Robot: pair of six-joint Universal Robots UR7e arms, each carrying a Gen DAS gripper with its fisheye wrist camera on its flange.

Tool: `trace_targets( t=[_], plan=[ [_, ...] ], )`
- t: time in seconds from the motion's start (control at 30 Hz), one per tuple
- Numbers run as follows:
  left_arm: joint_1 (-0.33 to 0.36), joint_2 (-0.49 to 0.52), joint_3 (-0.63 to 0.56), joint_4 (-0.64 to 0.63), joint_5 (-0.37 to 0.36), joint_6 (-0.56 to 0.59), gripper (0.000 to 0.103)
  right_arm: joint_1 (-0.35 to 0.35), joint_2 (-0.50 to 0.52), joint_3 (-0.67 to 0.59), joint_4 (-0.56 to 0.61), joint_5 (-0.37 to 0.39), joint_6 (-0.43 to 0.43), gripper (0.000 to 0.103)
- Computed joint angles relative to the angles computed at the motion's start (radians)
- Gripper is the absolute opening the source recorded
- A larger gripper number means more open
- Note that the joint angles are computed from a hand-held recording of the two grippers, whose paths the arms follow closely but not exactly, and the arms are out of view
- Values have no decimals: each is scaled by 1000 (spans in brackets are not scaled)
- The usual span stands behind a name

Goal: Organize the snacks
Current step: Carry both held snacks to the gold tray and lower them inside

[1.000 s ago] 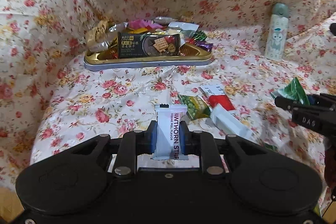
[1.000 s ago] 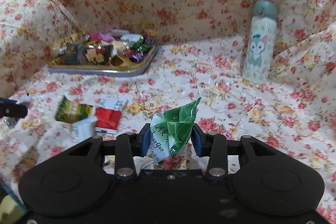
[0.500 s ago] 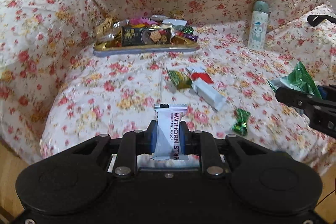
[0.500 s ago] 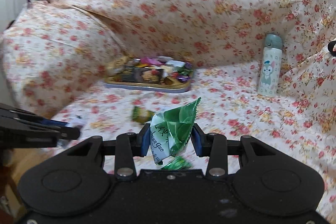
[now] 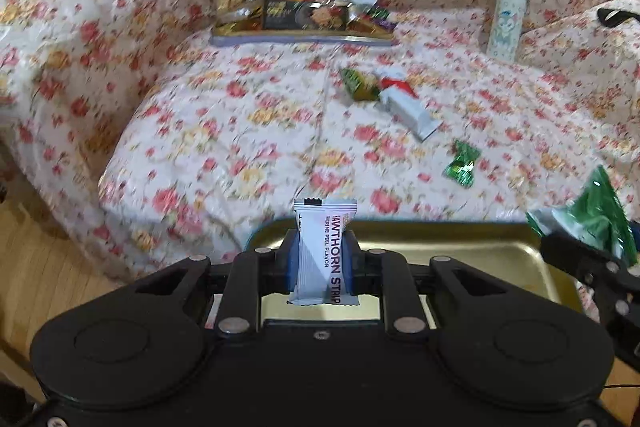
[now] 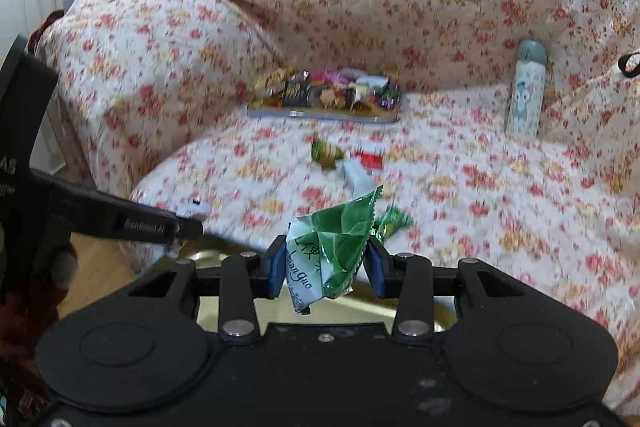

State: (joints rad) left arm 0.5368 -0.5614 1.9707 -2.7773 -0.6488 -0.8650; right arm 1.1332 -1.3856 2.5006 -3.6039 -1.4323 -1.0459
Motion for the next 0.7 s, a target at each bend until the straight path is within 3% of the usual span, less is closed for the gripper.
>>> trace_targets(
  t=[0.17, 0.4, 0.7],
  plan=[
    [18, -10, -6, 82, -53, -65, 28, -7, -22, 31, 34, -62, 14, 42],
    [54, 9, -30, 129, -94, -71, 28, 6, 5, 9, 91, -175, 72, 42],
    [83, 32, -51, 142, -120, -70, 29, 23, 27, 3, 102, -220, 84, 43]
  ],
)
